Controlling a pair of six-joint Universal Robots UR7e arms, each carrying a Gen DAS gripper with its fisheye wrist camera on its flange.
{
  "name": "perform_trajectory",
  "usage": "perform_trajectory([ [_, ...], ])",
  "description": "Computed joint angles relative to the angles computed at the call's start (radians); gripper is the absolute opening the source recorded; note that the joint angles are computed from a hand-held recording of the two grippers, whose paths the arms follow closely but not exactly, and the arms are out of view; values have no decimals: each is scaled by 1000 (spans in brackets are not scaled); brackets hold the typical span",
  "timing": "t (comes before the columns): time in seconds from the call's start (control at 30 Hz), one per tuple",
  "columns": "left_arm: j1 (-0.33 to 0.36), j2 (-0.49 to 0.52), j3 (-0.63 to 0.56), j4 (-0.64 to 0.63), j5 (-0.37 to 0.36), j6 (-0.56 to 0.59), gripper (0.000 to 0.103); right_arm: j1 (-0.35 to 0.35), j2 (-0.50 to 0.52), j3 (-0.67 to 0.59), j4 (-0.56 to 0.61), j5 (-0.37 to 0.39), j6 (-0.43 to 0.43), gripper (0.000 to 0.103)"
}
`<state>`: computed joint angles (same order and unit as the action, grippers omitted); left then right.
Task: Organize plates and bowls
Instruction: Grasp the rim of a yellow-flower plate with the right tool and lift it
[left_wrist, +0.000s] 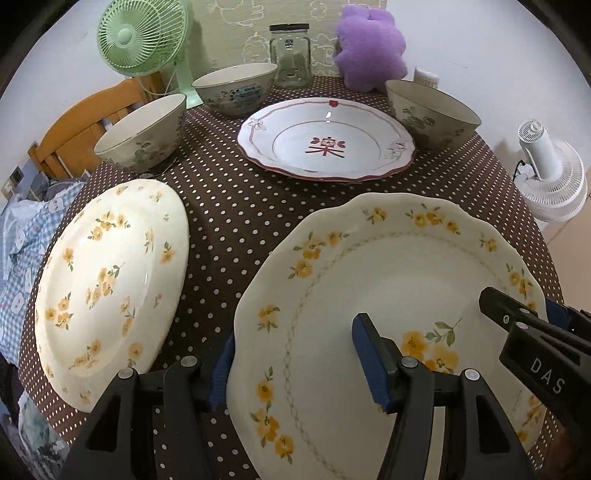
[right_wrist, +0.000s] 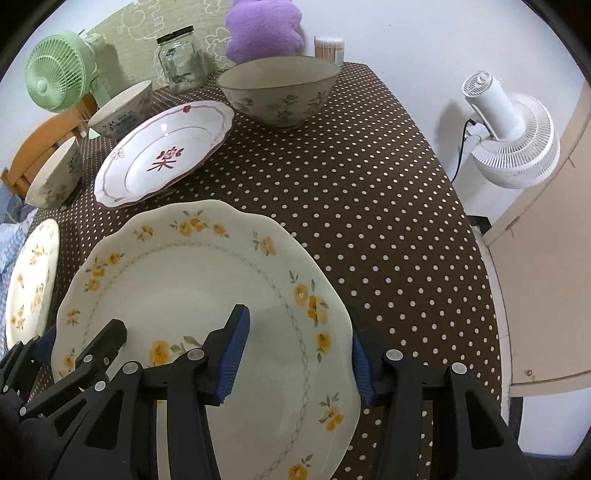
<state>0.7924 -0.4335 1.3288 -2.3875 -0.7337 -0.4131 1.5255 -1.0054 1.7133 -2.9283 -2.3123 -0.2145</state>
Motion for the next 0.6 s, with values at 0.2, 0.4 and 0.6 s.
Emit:
perform_trajectory([
  [0.2, 0, 0, -1, 19, 0, -10, 64, 2, 4, 1, 8, -9, 19, 55],
  [0.4, -22, -14, 22, -3, 18, -4, 82, 5, -14, 19, -10, 16, -6, 65],
  [0.6, -43, -43, 52, -7, 47, -33, 88, 5, -47, 55, -89, 72, -14, 79],
])
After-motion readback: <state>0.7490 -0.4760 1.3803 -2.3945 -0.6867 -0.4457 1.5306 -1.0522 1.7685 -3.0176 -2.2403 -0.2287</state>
